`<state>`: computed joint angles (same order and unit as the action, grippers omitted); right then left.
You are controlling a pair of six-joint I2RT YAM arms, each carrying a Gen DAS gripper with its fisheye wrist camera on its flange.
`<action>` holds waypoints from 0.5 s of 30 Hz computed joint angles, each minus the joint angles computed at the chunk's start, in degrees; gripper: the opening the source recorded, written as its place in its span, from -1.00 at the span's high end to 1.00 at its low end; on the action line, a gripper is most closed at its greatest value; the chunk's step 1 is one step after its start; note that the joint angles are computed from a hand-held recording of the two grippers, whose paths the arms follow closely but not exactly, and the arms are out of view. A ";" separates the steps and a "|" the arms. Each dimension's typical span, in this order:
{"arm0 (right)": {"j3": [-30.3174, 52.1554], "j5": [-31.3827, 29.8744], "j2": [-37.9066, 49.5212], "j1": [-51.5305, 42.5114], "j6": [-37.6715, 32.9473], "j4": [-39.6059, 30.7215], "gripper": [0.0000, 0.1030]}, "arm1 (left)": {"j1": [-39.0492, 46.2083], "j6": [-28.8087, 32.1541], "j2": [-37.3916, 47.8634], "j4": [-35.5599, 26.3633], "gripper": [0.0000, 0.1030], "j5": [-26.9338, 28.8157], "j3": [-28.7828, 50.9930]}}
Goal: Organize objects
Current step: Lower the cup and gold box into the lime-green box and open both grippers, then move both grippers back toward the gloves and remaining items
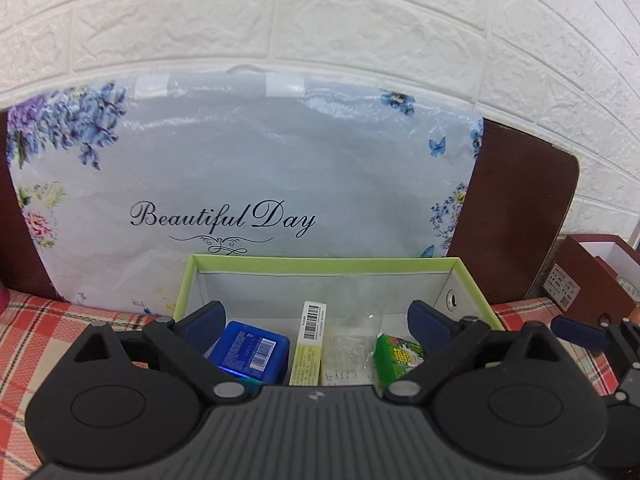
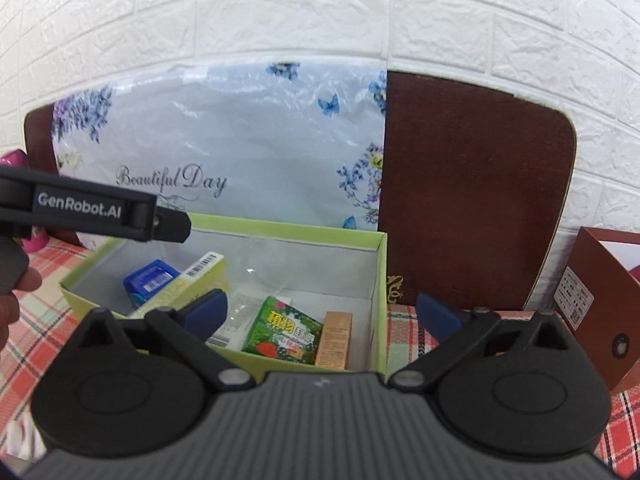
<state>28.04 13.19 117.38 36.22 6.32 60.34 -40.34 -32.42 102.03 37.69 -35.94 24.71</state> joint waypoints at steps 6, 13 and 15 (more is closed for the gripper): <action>-8.26 3.76 -11.31 4.21 1.44 -2.05 -1.00 | -8.94 -6.41 -9.60 -14.80 -0.95 -8.53 -1.08; -17.72 13.94 -27.06 13.41 7.20 -11.46 -1.00 | -24.72 -23.23 -17.95 -36.11 -0.95 -18.59 -1.10; -20.10 17.66 -30.98 16.93 10.05 -14.39 -1.00 | -29.99 -30.67 -18.48 -43.10 -0.95 -21.29 -0.35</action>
<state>7.94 30.84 86.40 53.15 16.37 45.95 -70.33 -63.09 83.55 -5.42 -57.23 24.36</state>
